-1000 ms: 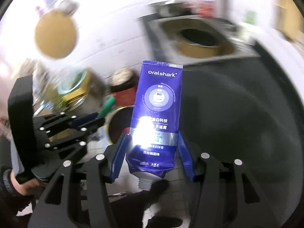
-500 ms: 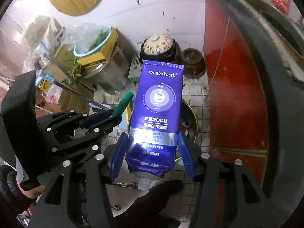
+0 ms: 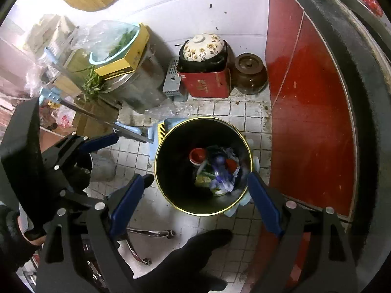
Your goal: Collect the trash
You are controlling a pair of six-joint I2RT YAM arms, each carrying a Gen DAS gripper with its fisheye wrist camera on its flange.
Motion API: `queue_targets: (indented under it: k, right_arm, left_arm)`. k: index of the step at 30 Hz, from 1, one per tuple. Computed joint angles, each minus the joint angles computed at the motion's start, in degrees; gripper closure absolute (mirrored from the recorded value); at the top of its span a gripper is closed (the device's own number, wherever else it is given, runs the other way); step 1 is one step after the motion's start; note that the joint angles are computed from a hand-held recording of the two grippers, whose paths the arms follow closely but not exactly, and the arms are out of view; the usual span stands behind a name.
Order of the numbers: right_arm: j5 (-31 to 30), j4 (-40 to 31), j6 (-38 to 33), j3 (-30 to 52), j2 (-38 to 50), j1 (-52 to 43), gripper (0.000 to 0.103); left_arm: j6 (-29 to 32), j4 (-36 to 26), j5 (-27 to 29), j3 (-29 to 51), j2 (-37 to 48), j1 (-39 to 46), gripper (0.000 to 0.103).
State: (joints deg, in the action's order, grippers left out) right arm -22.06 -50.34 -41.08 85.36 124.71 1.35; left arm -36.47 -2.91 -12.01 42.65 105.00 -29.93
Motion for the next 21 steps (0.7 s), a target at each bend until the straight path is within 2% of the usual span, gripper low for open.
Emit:
queue_targets:
  k: [3,6,8,12,16,19,21]
  right_arm:
    - [-1.4,-3.0,-1.0,0.1,-2.9,-2.2,0.014]
    - [-2.9,-7.0,-2.8,0.1,-7.3,-6.2,0.011]
    - [-3.9,-10.8,-4.3,1.2,-10.0,-10.1,0.009]
    - [-6.1,-20.0,-9.9,6.2,-14.6,-22.0,0.007]
    - [-7.2,-27.8,-16.8,13.2,-16.7,-38.1,0.007]
    - [-6.9,-31.1,-20.8,20.0,-15.4,-51.2,0.007]
    - [-7.1,-32.5,-21.2,27.0,-12.4,-60.7,0.007]
  left_arm:
    - [-1.0,-5.3,-1.5,2.4,-2.8,-2.0,0.018]
    - [-2.9,-12.5,-3.6,6.2,-4.9,-4.4,0.009]
    - [-2.9,-17.3,-5.1,9.7,-6.6,-6.9,0.008]
    - [-1.4,-27.5,-7.0,21.3,-5.5,-12.3,0.007]
    - [1.9,-34.8,-7.1,40.1,1.9,-19.2,0.007]
    - [5.0,-39.3,-5.6,57.8,11.0,-23.9,0.007]
    - [6.8,-42.2,-2.2,72.2,19.2,-26.7,0.007]
